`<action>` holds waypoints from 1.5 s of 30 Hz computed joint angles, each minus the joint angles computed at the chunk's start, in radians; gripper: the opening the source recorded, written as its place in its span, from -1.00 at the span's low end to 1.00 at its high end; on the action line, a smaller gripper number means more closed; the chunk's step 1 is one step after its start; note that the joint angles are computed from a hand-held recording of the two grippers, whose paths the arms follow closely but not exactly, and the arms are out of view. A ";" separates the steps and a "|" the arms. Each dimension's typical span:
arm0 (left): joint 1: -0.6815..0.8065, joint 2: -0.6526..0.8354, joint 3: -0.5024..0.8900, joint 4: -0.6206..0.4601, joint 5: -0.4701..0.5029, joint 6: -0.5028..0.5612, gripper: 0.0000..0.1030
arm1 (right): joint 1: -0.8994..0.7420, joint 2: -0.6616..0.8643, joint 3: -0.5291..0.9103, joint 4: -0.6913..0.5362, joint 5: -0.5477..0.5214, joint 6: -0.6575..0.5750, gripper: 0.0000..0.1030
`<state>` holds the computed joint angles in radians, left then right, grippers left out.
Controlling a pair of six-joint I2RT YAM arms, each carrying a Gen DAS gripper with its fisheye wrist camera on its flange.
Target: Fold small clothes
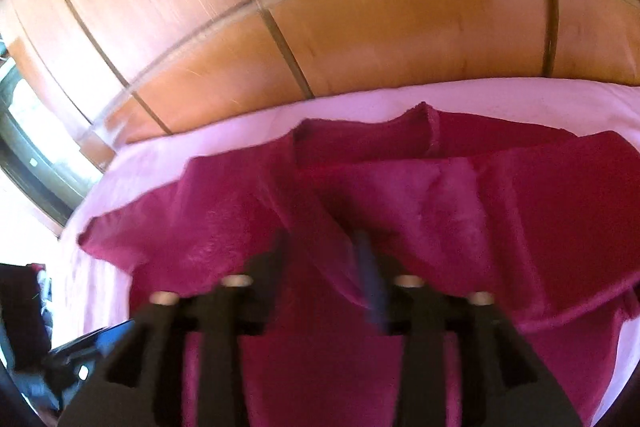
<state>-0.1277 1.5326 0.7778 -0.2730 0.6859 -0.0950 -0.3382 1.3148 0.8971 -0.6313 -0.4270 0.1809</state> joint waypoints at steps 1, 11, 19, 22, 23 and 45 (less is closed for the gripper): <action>-0.019 0.014 0.027 0.002 -0.014 -0.022 0.47 | -0.006 -0.027 -0.009 -0.004 -0.011 0.011 0.06; -0.175 0.308 0.353 -0.071 -0.080 -0.157 0.39 | -0.710 -0.090 0.049 -0.439 -0.414 -0.354 0.81; -0.272 0.476 0.547 -0.099 -0.175 -0.210 -0.71 | -0.965 0.168 0.066 -0.416 -0.755 -0.255 0.95; -0.269 0.449 0.538 -0.059 -0.179 -0.207 -0.85 | -0.889 0.169 0.004 -0.222 -0.756 -0.055 0.95; -0.263 0.421 0.523 -0.043 -0.171 -0.194 -0.86 | -0.851 0.167 -0.020 -0.140 -0.732 0.024 0.95; -0.035 0.317 0.314 0.013 -0.249 0.036 -0.88 | -0.629 0.020 0.087 -0.385 -0.310 -0.295 0.95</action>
<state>-0.1631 1.8497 1.0921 -0.2597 0.4368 -0.0587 -0.9672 1.3346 0.9841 -1.0166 -0.7373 -0.1146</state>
